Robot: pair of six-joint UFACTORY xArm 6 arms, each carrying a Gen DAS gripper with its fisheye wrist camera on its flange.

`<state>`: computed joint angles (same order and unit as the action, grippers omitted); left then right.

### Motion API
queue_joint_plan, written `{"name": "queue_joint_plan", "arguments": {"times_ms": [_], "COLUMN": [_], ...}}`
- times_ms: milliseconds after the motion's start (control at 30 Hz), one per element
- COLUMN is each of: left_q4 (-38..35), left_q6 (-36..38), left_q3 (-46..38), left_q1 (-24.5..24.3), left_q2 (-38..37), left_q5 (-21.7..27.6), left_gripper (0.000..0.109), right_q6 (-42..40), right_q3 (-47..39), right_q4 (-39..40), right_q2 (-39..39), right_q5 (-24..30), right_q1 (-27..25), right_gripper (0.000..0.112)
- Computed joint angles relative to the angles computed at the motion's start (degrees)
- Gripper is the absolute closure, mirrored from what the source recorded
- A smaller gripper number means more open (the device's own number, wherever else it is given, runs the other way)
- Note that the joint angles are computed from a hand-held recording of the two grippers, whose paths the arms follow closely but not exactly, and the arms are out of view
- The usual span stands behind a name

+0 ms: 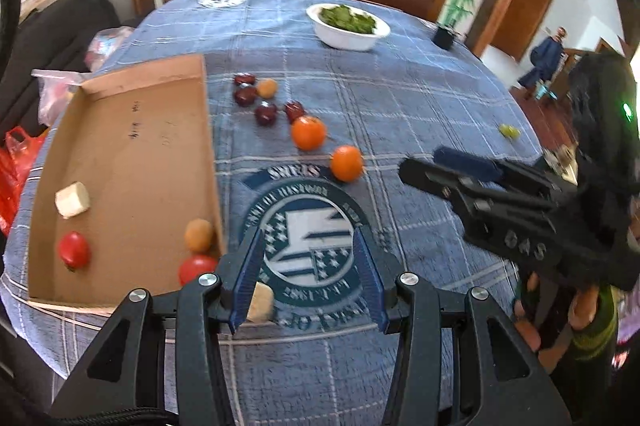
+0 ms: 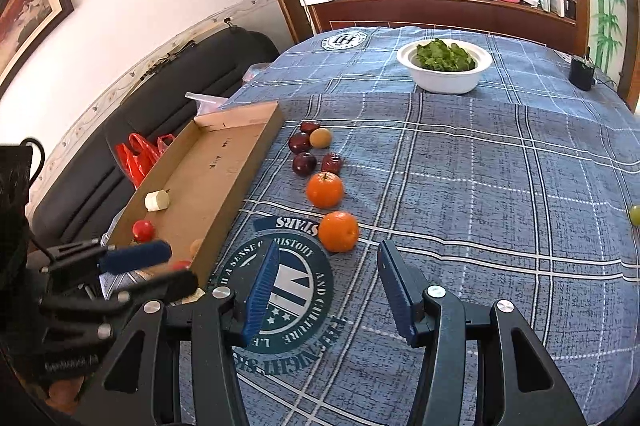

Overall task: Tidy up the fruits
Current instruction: 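Move left tool to the pale round bun while right tool moves to an orange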

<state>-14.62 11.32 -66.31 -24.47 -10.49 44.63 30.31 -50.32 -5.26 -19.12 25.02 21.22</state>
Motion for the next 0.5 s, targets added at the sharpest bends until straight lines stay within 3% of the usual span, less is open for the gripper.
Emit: {"name": "queue_joint_plan", "arguments": {"times_ms": [267,500], "left_q4": [-4.89,-2.83], "left_q6": [3.05,-4.97], "left_q3": [5.79,13.00], "left_q1": [1.74,2.63], "left_q2": [-5.10,-10.24], "left_q5": [4.44,3.09], "left_gripper": [0.064,0.064], "right_q6": [0.57,-2.64], "right_q3": [1.36,1.60], "right_q4": [-0.20,3.86], "right_q2": [-1.09,0.56], "right_q5": [-0.32,-1.88], "right_q1": [0.16,0.11], "right_gripper": [0.059,0.059]}}
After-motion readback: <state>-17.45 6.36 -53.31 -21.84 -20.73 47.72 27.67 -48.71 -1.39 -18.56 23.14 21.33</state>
